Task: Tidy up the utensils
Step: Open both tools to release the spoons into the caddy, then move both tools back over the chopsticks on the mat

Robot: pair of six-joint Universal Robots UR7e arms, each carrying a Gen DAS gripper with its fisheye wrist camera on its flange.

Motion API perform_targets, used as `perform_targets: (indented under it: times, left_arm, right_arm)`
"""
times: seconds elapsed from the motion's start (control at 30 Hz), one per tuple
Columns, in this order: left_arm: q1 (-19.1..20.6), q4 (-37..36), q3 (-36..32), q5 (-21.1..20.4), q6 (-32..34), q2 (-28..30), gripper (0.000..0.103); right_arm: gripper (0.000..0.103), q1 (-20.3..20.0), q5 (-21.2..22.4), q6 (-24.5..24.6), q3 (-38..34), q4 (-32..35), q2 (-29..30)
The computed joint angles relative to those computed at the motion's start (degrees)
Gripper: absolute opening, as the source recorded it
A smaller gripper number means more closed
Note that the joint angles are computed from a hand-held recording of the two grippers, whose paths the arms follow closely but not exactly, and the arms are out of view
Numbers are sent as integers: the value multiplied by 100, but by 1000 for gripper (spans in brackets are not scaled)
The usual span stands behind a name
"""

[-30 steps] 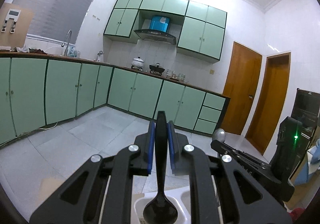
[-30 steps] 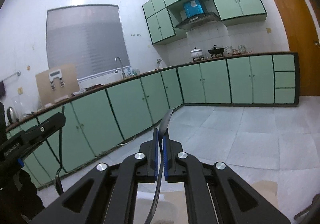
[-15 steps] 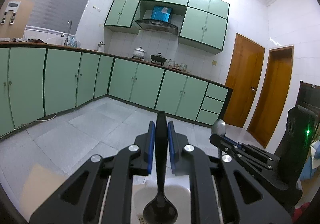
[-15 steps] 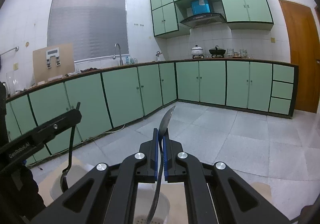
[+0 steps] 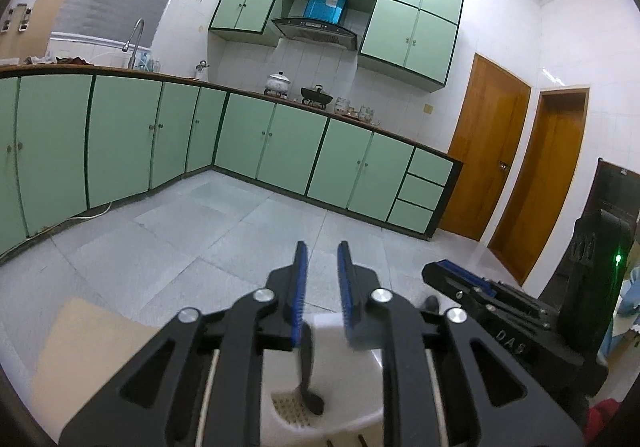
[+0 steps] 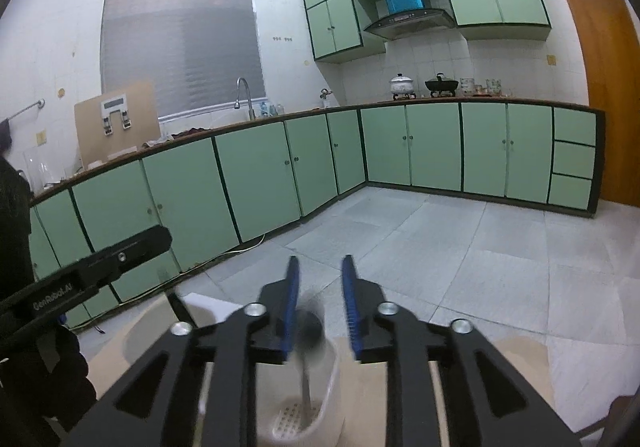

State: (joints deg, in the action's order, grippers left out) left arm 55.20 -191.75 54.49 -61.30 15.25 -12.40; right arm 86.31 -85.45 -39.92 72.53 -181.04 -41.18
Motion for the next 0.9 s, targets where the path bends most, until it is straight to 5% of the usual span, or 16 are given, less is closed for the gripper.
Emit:
perform_targets:
  times: [0.1,0.33,0.53,0.9]
  left_arm:
    - [-90,-159,396,157,20,-191,35]
    - [-368,-545,1729,615,-108,-852,47]
    - [-644,-498,3280,1204,-1001,-1550,62]
    - [-920,847,5319,1628,-3537,-2370,81]
  right_arm:
    - [44,-21,-14,138,230,56,-202]
    - [64,-110,-214,408,1250,-94,-947]
    - [90,-167,-685,428,2503,-310,-1701]
    - [97,-179,-2105,379,4164,-482,-2311]
